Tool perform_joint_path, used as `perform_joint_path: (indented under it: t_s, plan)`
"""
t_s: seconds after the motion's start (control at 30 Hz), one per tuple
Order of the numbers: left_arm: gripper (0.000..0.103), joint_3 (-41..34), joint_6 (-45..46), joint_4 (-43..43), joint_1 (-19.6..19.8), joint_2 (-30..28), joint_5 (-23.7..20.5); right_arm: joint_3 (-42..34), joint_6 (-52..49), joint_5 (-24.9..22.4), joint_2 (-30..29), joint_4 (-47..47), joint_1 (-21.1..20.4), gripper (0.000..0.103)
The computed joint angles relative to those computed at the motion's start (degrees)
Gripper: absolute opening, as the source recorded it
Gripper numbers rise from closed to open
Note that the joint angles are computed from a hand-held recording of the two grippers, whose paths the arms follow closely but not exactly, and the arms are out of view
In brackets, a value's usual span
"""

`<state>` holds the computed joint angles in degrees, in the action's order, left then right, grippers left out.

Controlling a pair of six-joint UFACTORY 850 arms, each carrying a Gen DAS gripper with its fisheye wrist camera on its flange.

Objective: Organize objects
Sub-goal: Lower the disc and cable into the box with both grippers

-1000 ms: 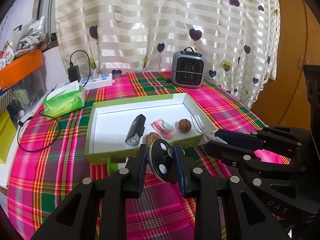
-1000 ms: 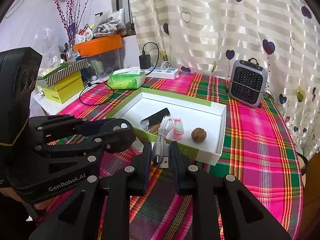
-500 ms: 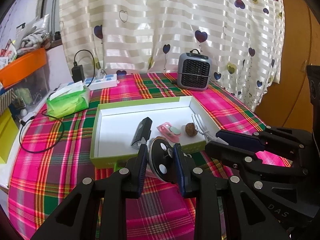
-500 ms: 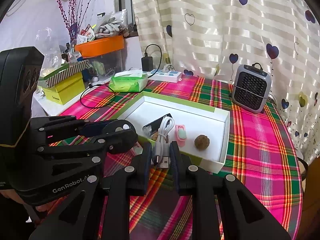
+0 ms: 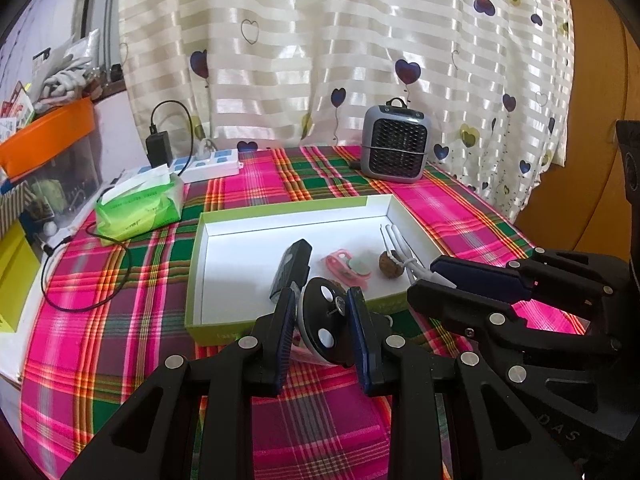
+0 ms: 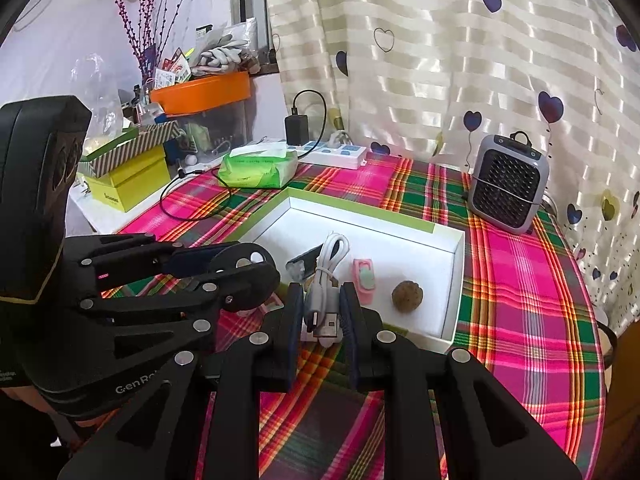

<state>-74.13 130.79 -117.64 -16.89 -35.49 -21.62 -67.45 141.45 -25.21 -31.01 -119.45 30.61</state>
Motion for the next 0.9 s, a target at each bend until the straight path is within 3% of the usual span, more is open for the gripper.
perform_joint_path:
  t_s: [0.9]
  plan:
    - [0.024,-8.44,-9.45,7.89,0.21,-5.75,3.67,-4.63,-1.66,3.7,-3.6,-0.01,-3.32,0.019]
